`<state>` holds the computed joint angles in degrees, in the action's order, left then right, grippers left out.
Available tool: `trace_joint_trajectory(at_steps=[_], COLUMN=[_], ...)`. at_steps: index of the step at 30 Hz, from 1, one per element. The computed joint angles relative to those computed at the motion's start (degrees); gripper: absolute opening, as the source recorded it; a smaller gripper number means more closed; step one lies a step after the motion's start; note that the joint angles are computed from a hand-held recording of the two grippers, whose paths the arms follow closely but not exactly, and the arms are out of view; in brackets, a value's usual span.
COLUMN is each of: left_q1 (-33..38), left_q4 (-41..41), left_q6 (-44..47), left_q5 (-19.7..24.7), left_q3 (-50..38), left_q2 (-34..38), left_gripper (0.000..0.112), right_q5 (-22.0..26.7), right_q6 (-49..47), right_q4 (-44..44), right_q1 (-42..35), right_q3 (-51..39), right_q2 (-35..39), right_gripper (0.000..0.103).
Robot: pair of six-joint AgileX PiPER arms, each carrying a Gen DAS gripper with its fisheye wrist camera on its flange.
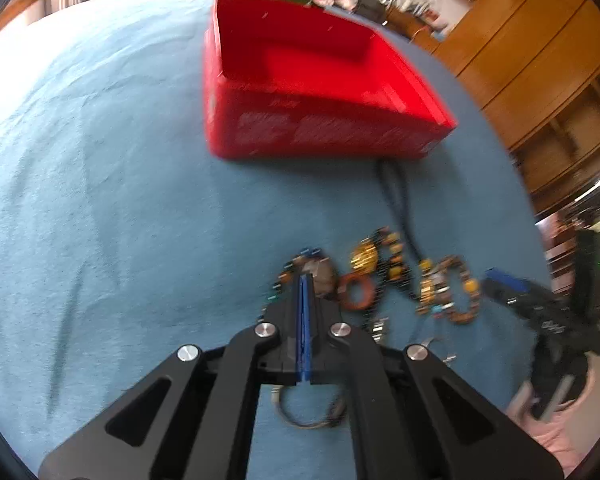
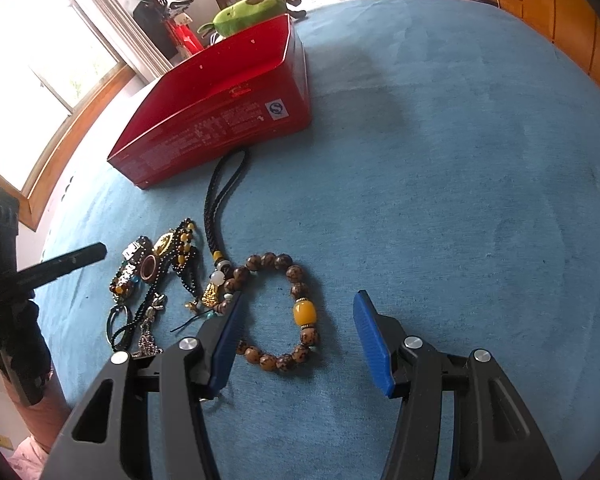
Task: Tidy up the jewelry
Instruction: 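Grasp the multicolor bead bracelet with the left tool while the right tool grasps the brown wooden bead bracelet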
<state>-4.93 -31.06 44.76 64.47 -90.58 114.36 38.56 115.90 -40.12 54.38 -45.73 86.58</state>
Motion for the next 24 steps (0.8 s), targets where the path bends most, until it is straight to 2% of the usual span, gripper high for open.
trace_joint_trajectory(at_steps=[4, 8, 11, 15, 20, 24], left_q1=[0.3, -0.1, -1.1, -1.9, -4.4, -6.8], left_q4=[2.7, 3.6, 4.1, 4.3, 5.9, 7.8], left_q6=[0.0, 0.3, 0.7, 0.8, 0.6, 0.9], left_q5=[-0.2, -0.3, -1.3, -3.1, -8.9, -14.1], left_q3=[-1.2, -1.8, -1.6, 0.1, 2.9, 6.4], left_q2=[2.3, 2.9, 3.7, 3.2, 2.3, 0.6], left_gripper=[0.001, 0.014, 0.02, 0.02, 0.013, 0.012], right_q5=[-1.3, -1.9, -1.9, -2.1, -2.2, -2.2], right_q6=[0.2, 0.2, 0.2, 0.1, 0.1, 1.2], right_q4=[0.0, 0.0, 0.1, 0.1, -0.2, -1.1], right_q1=[-0.4, -0.8, -0.8, -1.0, -0.9, -0.4], right_q3=[0.6, 1.0, 1.1, 1.3, 0.7, 0.4], right_q2=[0.2, 0.2, 0.1, 0.1, 0.5, 0.6], right_gripper=[0.056, 0.056, 0.056, 0.056, 0.056, 0.056])
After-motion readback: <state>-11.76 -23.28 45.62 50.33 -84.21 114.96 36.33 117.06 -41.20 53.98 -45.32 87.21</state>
